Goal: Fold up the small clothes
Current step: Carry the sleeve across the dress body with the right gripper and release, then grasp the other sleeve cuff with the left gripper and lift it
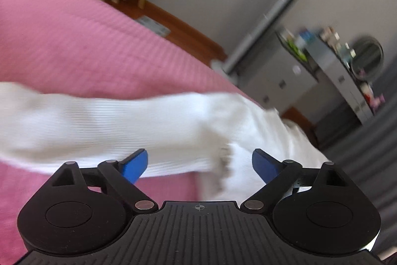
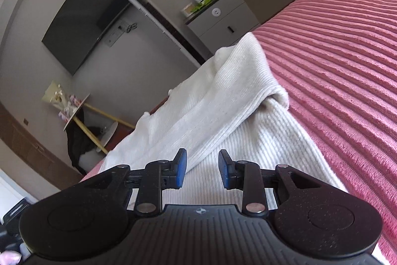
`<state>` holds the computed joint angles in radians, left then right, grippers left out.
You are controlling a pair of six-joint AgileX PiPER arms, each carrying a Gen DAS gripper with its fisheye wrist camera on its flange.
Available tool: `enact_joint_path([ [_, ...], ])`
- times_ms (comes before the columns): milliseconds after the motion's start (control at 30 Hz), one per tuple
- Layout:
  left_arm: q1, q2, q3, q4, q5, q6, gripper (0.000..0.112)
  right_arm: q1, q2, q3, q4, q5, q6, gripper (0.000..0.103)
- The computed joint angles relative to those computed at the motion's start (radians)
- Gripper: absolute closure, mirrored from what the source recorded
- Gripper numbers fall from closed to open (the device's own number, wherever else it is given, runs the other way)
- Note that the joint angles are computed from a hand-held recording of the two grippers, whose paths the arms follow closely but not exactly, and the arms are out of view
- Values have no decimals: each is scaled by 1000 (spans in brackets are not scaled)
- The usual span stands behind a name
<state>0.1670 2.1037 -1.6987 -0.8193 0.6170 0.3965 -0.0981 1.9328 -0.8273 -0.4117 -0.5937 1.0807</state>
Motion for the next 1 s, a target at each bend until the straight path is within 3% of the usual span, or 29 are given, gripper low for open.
enact_joint_path([
  [133,159,-73,145,-43,-8,-19,17,31,-26,17,23,22,-35,75],
  [233,283,-64,158,8,-6,-144,17,56,-49,27,33,51,-50,75],
  [333,380,-26,148,-23,-34,-193,22,88,-77,42,72,80,-90,75],
  [400,439,28,112,-141,-6,-149,31,111,-94,50,102,100,-115,75],
  [533,490,128,-1,-264,46,-158,33,159,-123,50,161,148,-163,75],
  [633,482,187,-99,-210,52,-232,61,203,-147,54,229,186,-236,75],
  [667,482,202,-128,-175,67,-257,78,216,-155,57,251,199,-260,75],
  [700,481,217,-161,-143,87,-273,103,228,-162,61,281,212,-290,75],
  [767,485,228,-203,-100,123,-283,103,245,-174,69,332,228,-342,75],
  [867,478,156,-121,-199,72,-114,104,250,-183,76,394,236,-400,75],
  [1000,414,64,-113,-269,79,-2,104,235,-180,83,368,223,-364,75],
])
